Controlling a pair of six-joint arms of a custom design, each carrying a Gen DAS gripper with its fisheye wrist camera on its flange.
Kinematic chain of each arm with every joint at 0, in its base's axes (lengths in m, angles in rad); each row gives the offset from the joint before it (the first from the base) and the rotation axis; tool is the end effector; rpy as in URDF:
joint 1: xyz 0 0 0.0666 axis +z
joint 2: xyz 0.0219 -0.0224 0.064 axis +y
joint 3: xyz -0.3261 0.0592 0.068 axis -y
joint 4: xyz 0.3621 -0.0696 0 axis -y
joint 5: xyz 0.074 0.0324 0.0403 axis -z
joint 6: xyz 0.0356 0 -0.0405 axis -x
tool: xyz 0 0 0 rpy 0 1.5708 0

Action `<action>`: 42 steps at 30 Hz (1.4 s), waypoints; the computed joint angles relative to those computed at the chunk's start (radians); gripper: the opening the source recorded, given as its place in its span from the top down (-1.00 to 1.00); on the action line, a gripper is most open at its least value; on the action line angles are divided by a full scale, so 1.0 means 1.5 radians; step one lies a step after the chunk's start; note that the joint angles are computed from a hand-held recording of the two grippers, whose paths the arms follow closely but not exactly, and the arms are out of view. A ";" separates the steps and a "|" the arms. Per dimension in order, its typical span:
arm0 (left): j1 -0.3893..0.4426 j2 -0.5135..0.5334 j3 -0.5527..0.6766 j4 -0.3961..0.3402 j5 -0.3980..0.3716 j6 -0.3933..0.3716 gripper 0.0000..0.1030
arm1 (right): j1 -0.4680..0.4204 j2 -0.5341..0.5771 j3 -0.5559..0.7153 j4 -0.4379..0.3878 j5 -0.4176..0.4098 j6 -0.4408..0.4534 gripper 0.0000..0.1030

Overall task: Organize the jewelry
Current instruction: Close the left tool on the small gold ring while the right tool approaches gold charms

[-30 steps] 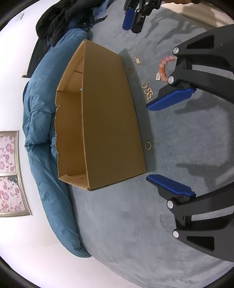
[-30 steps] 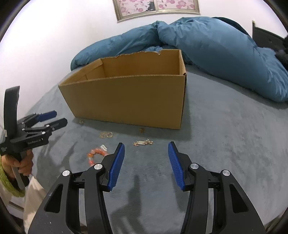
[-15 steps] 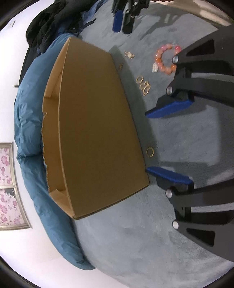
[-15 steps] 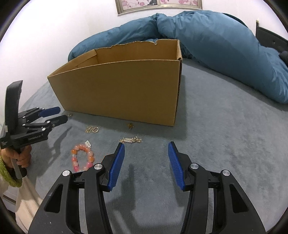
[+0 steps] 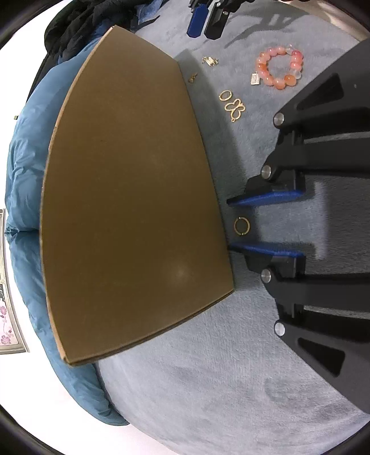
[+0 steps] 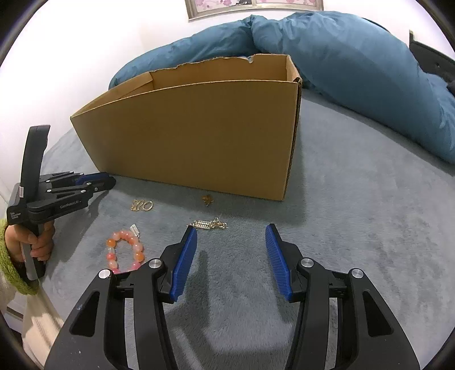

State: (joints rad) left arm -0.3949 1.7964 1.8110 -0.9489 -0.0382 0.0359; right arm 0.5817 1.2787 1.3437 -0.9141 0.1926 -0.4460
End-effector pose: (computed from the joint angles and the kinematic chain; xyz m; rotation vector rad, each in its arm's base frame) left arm 0.5433 -0.2254 0.3503 0.4324 2.4714 -0.1298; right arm 0.3601 0.2282 0.4041 -0.0758 2.4123 0.2445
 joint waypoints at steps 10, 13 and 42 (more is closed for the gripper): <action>-0.006 0.000 -0.005 0.016 -0.020 -0.001 0.77 | 0.003 -0.012 -0.010 0.017 -0.012 0.055 0.13; -0.005 -0.016 -0.025 0.026 -0.018 0.001 0.78 | 0.006 -0.012 -0.010 0.012 -0.015 0.072 0.23; 0.007 -0.043 -0.066 0.048 0.004 0.013 0.78 | -0.035 0.076 0.049 0.008 -0.119 0.037 1.00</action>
State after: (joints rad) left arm -0.3848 1.7318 1.7127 -0.8762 -0.0326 0.0550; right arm 0.5297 1.3927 1.4177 -0.9024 0.0144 -0.3907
